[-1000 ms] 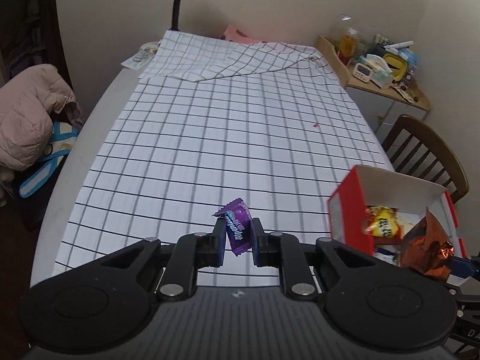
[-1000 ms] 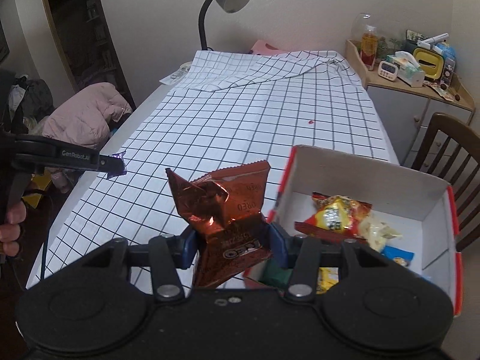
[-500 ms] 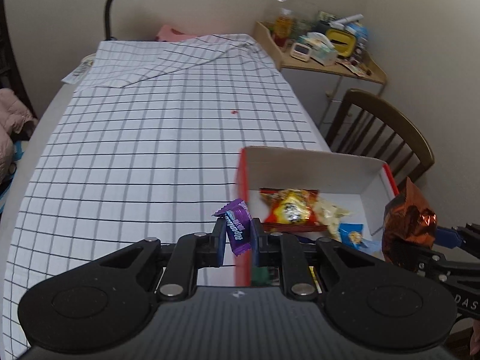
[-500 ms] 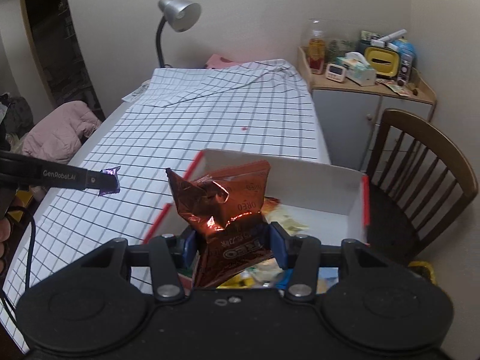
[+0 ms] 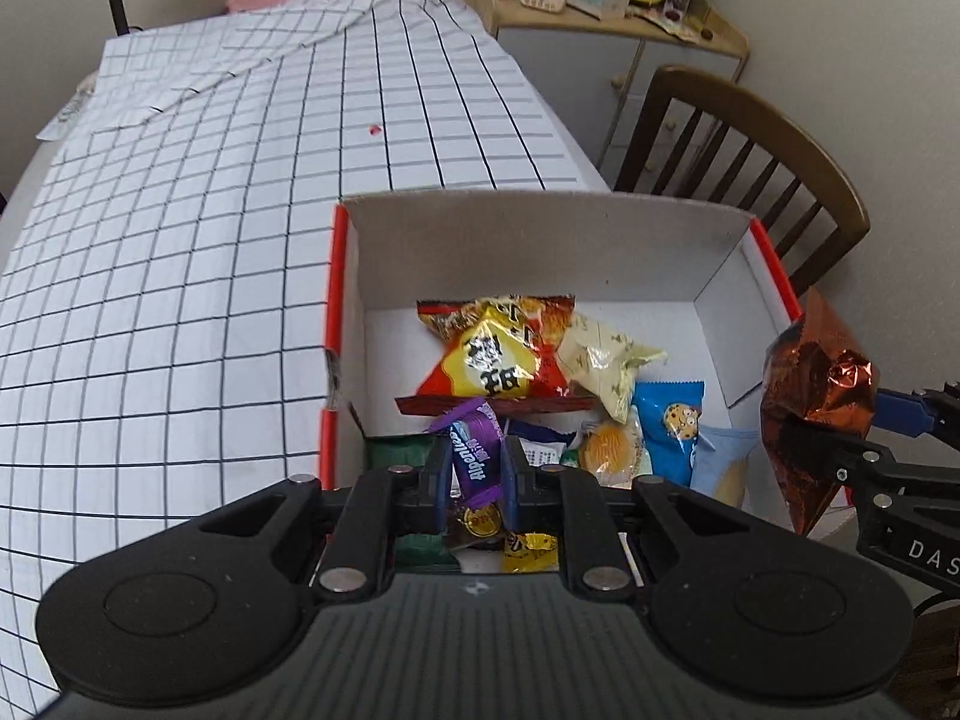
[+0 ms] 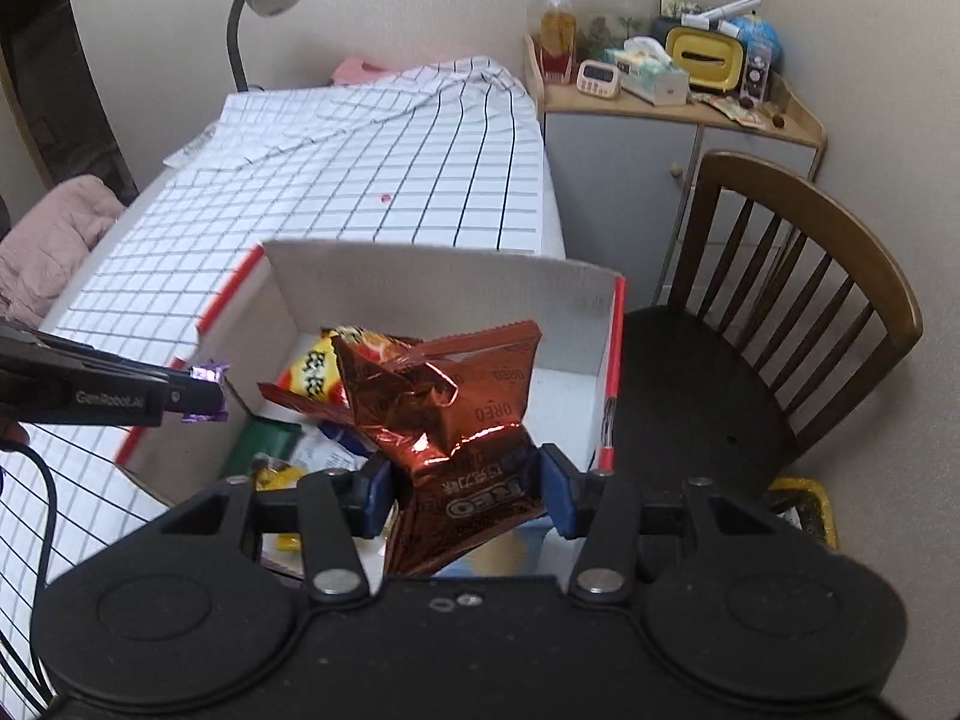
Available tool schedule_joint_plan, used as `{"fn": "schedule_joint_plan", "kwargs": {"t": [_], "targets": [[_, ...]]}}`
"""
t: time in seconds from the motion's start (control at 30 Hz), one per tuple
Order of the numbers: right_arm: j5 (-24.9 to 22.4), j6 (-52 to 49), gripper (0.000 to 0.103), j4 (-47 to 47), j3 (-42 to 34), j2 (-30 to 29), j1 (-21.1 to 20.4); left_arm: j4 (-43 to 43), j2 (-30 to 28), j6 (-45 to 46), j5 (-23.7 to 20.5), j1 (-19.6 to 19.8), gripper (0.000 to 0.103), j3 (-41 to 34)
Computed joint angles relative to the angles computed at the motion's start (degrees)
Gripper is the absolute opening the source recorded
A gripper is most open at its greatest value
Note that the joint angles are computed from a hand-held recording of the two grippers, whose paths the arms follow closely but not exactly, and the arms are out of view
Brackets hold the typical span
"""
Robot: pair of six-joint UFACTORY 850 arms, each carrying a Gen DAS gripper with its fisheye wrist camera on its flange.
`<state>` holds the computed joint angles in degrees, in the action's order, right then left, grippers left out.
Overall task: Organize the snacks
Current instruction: 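Lift and carry the Oreo bag and purple candy over the red box, then lower both snacks into the red box and open both grippers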
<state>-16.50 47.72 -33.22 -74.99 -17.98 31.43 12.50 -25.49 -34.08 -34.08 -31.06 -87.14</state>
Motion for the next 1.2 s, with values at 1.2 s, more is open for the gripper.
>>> {"fn": "schedule_joint_plan", "kwargs": {"t": [1.2], "targets": [[-2.7, -14.8, 0.059, 10.0, -4.3, -5.3, 0.9, -0.8, -5.0, 2.1, -0.5, -0.6, 0.032, -1.5]]}}
